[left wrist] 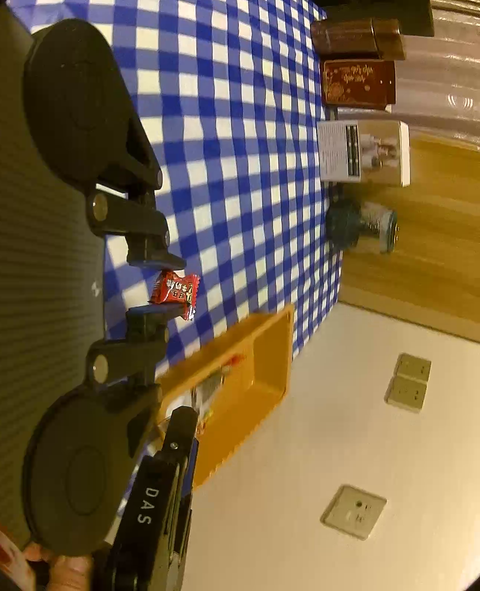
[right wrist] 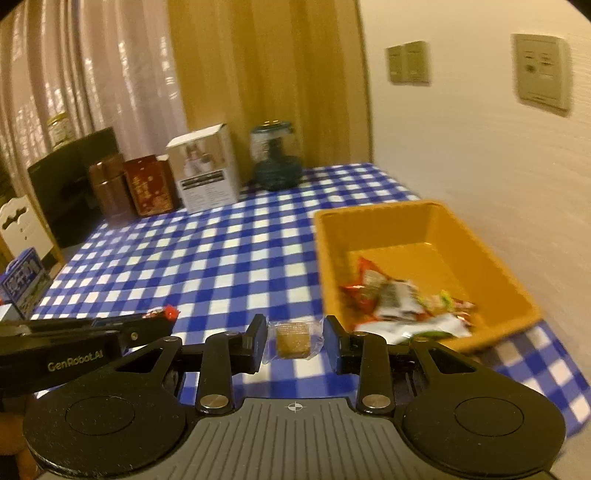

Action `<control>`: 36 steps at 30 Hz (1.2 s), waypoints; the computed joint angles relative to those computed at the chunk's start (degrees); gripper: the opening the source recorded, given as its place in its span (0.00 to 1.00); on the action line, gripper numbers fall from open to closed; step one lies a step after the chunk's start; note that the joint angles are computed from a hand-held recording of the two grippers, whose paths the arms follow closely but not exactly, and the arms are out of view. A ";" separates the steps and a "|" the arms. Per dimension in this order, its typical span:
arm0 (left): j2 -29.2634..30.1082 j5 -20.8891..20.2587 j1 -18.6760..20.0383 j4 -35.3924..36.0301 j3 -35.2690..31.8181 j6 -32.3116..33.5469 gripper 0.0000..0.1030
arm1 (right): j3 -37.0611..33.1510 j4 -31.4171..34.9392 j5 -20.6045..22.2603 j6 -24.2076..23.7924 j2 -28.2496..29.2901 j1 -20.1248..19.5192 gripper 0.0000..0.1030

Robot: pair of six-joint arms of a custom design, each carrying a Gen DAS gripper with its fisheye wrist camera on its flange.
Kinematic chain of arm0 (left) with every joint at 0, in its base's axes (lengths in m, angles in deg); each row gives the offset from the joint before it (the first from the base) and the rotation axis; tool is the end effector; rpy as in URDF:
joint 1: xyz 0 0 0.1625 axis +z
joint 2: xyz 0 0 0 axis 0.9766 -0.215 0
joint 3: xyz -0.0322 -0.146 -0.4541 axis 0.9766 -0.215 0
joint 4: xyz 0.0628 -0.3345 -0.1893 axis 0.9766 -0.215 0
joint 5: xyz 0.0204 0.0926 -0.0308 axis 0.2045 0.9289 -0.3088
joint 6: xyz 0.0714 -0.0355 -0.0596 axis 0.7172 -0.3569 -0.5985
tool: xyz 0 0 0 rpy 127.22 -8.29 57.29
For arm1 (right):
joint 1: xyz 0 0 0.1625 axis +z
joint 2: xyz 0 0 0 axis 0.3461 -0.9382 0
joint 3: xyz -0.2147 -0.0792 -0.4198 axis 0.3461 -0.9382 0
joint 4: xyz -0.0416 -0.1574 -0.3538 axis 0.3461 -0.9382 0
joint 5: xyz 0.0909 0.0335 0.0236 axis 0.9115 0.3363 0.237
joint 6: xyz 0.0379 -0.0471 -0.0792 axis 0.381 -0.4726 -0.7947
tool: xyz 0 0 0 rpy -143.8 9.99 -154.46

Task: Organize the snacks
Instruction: 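Carry the red candy and brown candy over the orange tray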

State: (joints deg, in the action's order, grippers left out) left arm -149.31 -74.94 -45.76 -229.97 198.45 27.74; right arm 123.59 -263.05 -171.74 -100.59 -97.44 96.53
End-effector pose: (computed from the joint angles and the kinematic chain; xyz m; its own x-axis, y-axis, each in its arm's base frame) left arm -0.1236 -0.3283 0.2455 -0.8563 0.0714 -0.5115 0.4426 0.6119 -0.6556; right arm 0.2807 -0.3603 0.0884 -0.7992 -0.3103 0.5147 -0.5872 0.5859 -0.5585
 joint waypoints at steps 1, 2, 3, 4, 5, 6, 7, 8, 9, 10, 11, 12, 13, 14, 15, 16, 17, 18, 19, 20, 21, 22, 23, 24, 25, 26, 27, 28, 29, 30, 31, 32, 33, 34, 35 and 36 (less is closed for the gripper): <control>0.05 -0.05 -0.81 0.74 -0.01 -1.12 0.16 | 0.68 -0.22 -0.35 0.33 -0.65 -0.05 0.33; 0.17 -0.13 -1.55 1.35 -0.07 -2.12 0.16 | 1.28 -0.37 -0.74 0.65 -1.25 -0.07 0.33; 0.38 -0.16 -2.21 1.78 -0.15 -2.99 0.16 | 1.97 -0.76 -1.08 0.87 -1.83 -0.11 0.33; 0.62 -0.20 -3.04 2.32 -0.21 -4.07 0.16 | 2.45 -1.14 -1.41 0.92 -2.20 -0.10 0.33; 0.94 -0.34 -3.52 2.39 -0.29 -4.51 0.16 | 2.93 -1.35 -1.76 0.91 -2.64 -0.11 0.33; 1.33 -0.51 -4.07 2.59 -0.44 -4.93 0.16 | 3.40 -1.55 -2.00 0.99 -3.09 -0.15 0.33; 1.73 -0.65 -4.57 2.86 -0.62 -5.31 0.16 | 3.91 -1.83 -2.18 0.99 -3.53 -0.24 0.33; 2.16 -0.80 -5.06 3.17 -0.85 -5.73 0.16 | 4.38 -2.22 -2.48 0.95 -3.92 -0.27 0.33; 2.70 -0.96 -5.56 3.12 -1.00 -6.01 0.16 | 4.78 -2.50 -2.66 0.84 -4.29 -0.35 0.33; 3.19 -1.10 -5.99 2.99 -1.12 -6.15 0.16 | 5.16 -2.84 -2.79 0.80 -4.65 -0.46 0.33; 3.67 -1.18 -6.49 3.08 -1.28 -6.46 0.16 | 5.51 -3.18 -2.88 0.79 -4.99 -0.61 0.33; 4.11 -1.28 -6.86 3.26 -1.52 -6.77 0.16 | 5.67 -3.40 -3.06 0.80 -5.14 -0.69 0.33; 4.50 -1.39 -7.15 3.42 -1.78 -6.97 0.16 | 5.97 -3.77 -3.26 0.76 -5.37 -0.81 0.33; 4.89 -1.52 -7.46 3.69 -2.06 -7.25 0.16 | 6.29 -4.13 -3.42 0.71 -5.65 -0.95 0.33; 5.20 -1.69 -7.73 3.85 -2.29 -7.42 0.16 | 6.57 -4.42 -3.31 0.59 -5.89 -1.29 0.33; 5.55 -1.85 -7.92 3.91 -2.54 -7.52 0.16 | 6.85 -4.68 -3.31 0.61 -6.15 -1.50 0.33; 5.88 -1.97 -8.15 4.23 -2.85 -7.70 0.16 | 7.14 -4.97 -3.39 0.55 -6.41 -1.68 0.33; 6.20 -2.07 -8.21 4.35 -3.21 -7.64 0.16 | 7.29 -5.16 -3.52 0.56 -6.56 -1.75 0.33; 6.70 -2.27 -8.29 4.21 -3.59 -7.55 0.16 | 7.33 -5.14 -3.48 0.57 -6.78 -1.98 0.33; 7.20 -2.51 -8.31 4.01 -3.95 -7.47 0.16 | 7.57 -5.29 -3.40 0.54 -7.06 -2.23 0.33; 7.76 -2.86 -8.21 3.56 -4.31 -7.12 0.16 | 7.79 -5.53 -3.25 0.34 -7.23 -2.57 0.33; 8.33 -3.20 -8.09 3.12 -4.71 -6.64 0.16 | 7.96 -5.68 -3.25 0.28 -7.43 -2.81 0.33; 9.06 -3.52 -7.97 2.63 -5.19 -6.10 0.16 | 8.06 -5.80 -3.11 0.14 -7.68 -3.15 0.33; 9.69 -3.86 -7.73 2.06 -5.64 -5.43 0.16 | 8.16 -5.82 -2.92 -0.08 -8.02 -3.61 0.33; 10.60 -4.28 -7.42 1.21 -6.25 -4.54 0.16 | 8.25 -5.79 -2.63 -0.33 -8.44 -4.10 0.33; 11.42 -4.68 -7.06 0.44 -6.81 -3.68 0.16 | 8.16 -5.59 -2.31 -0.70 -8.96 -4.69 0.33; 12.23 -5.09 -6.66 -0.32 -7.44 -2.77 0.16 | 7.86 -5.23 -2.28 -1.03 -9.37 -5.03 0.33; 12.95 -5.40 -6.28 -1.05 -7.94 -1.94 0.16 | 7.61 -4.96 -2.04 -1.51 -9.85 -5.52 0.33; 13.82 -5.70 -5.82 -1.70 -8.60 -1.14 0.16 | 7.23 -4.35 -1.61 -1.82 -10.52 -6.12 0.33; 14.62 -5.99 -5.27 -2.41 -9.25 -0.30 0.16 | 6.82 -3.57 -1.06 -2.07 -11.19 -6.79 0.33; 15.43 -6.24 -4.62 -3.05 -9.94 0.51 0.16 | 6.33 -2.79 -0.57 -2.28 -11.76 -7.32 0.33; 16.17 -6.46 -3.89 -3.43 -10.69 1.20 0.16 | 5.84 -2.16 -0.12 -2.58 -12.22 -7.85 0.33; 16.91 -6.69 -3.09 -3.99 -11.43 2.01 0.16 | 5.19 -1.29 0.23 -2.86 -12.70 -8.36 0.33; 17.59 -6.81 -2.31 -4.37 -12.17 2.75 0.16 | 4.58 -0.49 0.61 -3.18 -13.09 -8.82 0.33; 18.31 -6.89 -1.52 -4.56 -13.01 3.50 0.16 | 3.91 0.37 0.94 -3.60 -13.41 -9.30 0.33; 18.76 -6.97 -0.72 -4.64 -13.78 4.25 0.16 | 3.23 1.26 1.29 -3.84 -13.59 -9.75 0.33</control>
State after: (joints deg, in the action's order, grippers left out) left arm -130.55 -81.91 -46.48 -234.60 184.67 32.00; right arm 126.82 -261.79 -170.45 -104.43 -111.03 86.78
